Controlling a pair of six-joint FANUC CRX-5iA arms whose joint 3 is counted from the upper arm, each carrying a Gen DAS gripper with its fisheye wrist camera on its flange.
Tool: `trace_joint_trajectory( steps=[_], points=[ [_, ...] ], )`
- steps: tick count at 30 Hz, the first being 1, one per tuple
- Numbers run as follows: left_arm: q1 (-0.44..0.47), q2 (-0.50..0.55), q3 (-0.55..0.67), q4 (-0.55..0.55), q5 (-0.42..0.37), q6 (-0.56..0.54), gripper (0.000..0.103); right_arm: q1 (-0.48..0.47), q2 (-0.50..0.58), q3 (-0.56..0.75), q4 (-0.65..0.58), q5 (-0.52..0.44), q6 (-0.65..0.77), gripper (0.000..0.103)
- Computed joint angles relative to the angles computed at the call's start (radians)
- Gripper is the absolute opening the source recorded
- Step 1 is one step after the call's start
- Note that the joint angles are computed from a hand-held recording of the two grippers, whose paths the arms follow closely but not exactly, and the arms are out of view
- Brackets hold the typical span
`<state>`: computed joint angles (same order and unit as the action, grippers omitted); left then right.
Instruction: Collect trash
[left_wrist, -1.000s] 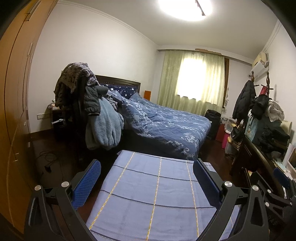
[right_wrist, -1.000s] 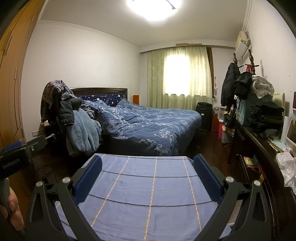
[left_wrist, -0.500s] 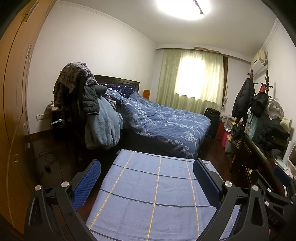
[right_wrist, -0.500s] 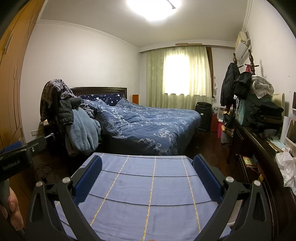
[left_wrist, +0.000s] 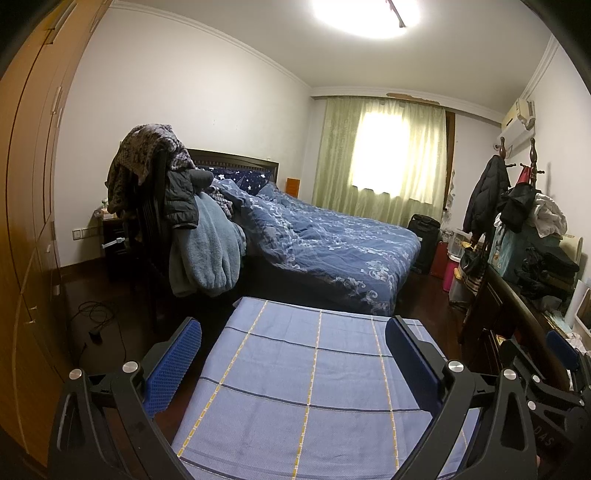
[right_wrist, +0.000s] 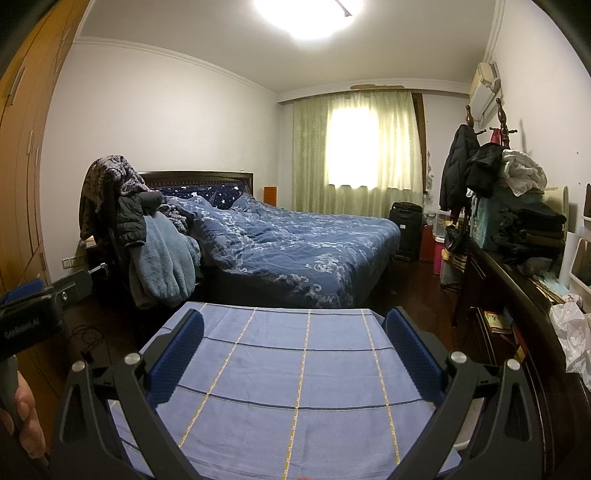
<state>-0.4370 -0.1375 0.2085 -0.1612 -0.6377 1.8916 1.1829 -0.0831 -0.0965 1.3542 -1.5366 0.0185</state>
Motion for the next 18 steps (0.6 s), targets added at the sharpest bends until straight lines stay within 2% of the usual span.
trace_joint_trajectory(
  steps=[15,18],
  points=[
    [-0.011,0.003,0.004,-0.018,-0.001,-0.005,0.099,0.002,-0.001,0.0,-0.001,-0.003,0.003,0.1],
    [0.009,0.003,-0.014,0.056,0.016,-0.066,0.099,0.002,0.0,0.001,-0.001,-0.003,0.003,0.1]
  ],
)
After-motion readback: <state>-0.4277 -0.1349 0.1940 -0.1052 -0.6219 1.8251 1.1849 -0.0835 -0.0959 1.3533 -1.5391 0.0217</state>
